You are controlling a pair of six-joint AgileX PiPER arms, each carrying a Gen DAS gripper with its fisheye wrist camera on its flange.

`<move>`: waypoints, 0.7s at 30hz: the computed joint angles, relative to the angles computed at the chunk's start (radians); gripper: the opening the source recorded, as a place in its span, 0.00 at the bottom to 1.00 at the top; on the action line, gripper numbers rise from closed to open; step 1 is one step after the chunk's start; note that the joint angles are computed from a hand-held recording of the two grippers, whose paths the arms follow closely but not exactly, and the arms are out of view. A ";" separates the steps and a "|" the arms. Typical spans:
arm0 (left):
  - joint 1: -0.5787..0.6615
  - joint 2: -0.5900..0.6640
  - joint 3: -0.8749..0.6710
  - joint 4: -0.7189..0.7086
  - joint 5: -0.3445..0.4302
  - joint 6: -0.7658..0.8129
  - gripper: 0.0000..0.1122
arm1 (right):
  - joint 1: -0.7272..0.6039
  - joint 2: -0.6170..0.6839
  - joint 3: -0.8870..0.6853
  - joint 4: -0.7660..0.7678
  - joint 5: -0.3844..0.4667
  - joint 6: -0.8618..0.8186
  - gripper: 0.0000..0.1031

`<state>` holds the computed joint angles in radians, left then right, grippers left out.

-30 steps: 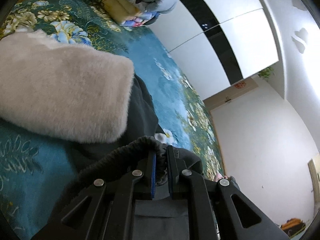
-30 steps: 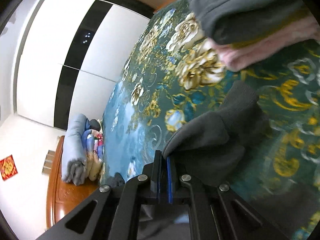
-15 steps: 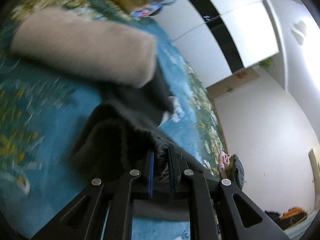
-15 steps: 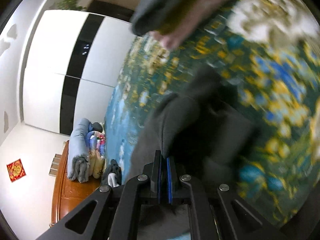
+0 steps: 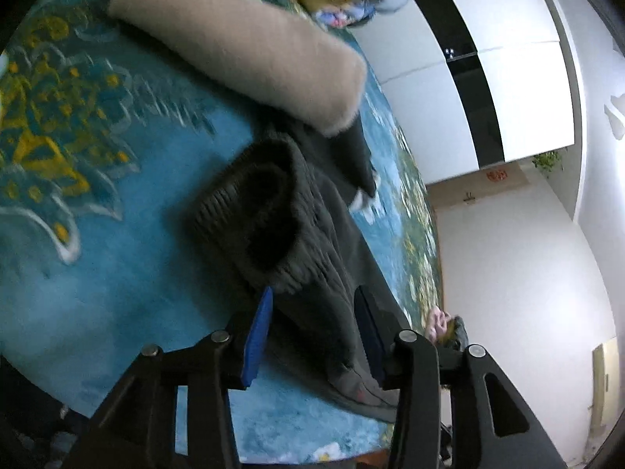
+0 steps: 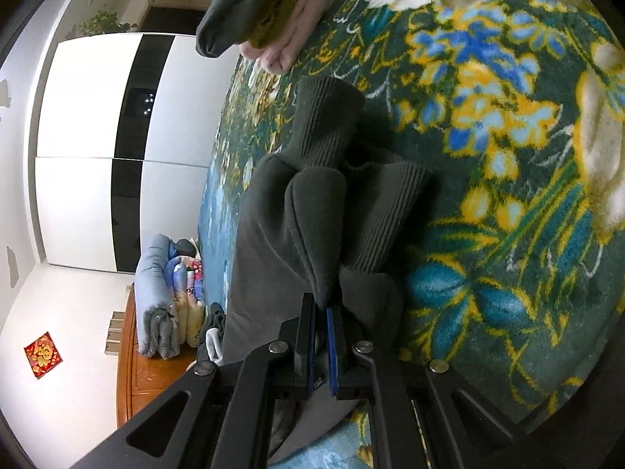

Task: Fold clothes

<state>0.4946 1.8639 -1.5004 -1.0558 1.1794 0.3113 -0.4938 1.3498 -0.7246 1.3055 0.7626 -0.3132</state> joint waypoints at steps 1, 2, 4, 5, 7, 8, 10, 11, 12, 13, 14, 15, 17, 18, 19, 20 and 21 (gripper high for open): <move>-0.016 0.006 -0.004 0.003 0.000 -0.008 0.40 | 0.000 -0.001 0.006 0.008 0.000 -0.006 0.07; -0.032 0.013 -0.008 0.005 -0.002 -0.015 0.41 | -0.001 0.001 0.008 0.013 0.002 -0.011 0.07; -0.066 0.034 -0.022 0.005 -0.009 -0.040 0.42 | -0.008 0.010 0.007 0.019 0.009 -0.023 0.07; -0.080 0.044 -0.030 0.011 -0.016 -0.059 0.42 | -0.010 0.013 0.007 0.022 0.011 -0.027 0.07; -0.107 0.066 -0.055 0.043 -0.031 -0.111 0.41 | -0.012 0.017 0.007 0.026 0.012 -0.032 0.07; -0.114 0.068 -0.059 0.056 -0.041 -0.128 0.40 | -0.011 0.018 0.007 0.027 0.012 -0.033 0.07; -0.127 0.073 -0.067 0.081 -0.061 -0.163 0.27 | -0.008 0.021 0.006 0.025 0.009 -0.032 0.07; -0.136 0.072 -0.078 0.105 -0.071 -0.182 0.20 | -0.005 0.022 0.003 0.021 0.006 -0.028 0.07; -0.146 0.068 -0.095 0.137 -0.079 -0.202 0.17 | -0.001 0.022 0.000 0.015 0.004 -0.019 0.07; -0.156 0.065 -0.113 0.169 -0.086 -0.223 0.15 | 0.004 0.023 -0.007 0.004 0.000 -0.005 0.07; -0.167 0.059 -0.138 0.192 -0.093 -0.230 0.14 | 0.013 0.026 -0.020 -0.016 -0.005 0.017 0.07; -0.177 0.053 -0.169 0.209 -0.099 -0.228 0.13 | 0.023 0.029 -0.042 -0.043 -0.007 0.044 0.07; -0.178 0.031 -0.212 0.175 -0.108 -0.184 0.13 | 0.042 0.034 -0.099 -0.099 -0.009 0.092 0.06; -0.170 0.010 -0.220 0.128 -0.115 -0.133 0.13 | 0.054 0.027 -0.132 -0.119 -0.013 0.107 0.05; -0.160 -0.010 -0.218 0.086 -0.119 -0.083 0.13 | 0.062 0.018 -0.157 -0.134 -0.018 0.113 0.05; -0.151 -0.024 -0.213 0.057 -0.119 -0.045 0.13 | 0.073 -0.005 -0.176 -0.140 -0.032 0.104 0.05; -0.139 -0.038 -0.204 0.041 -0.113 -0.014 0.13 | 0.083 -0.028 -0.190 -0.141 -0.045 0.089 0.05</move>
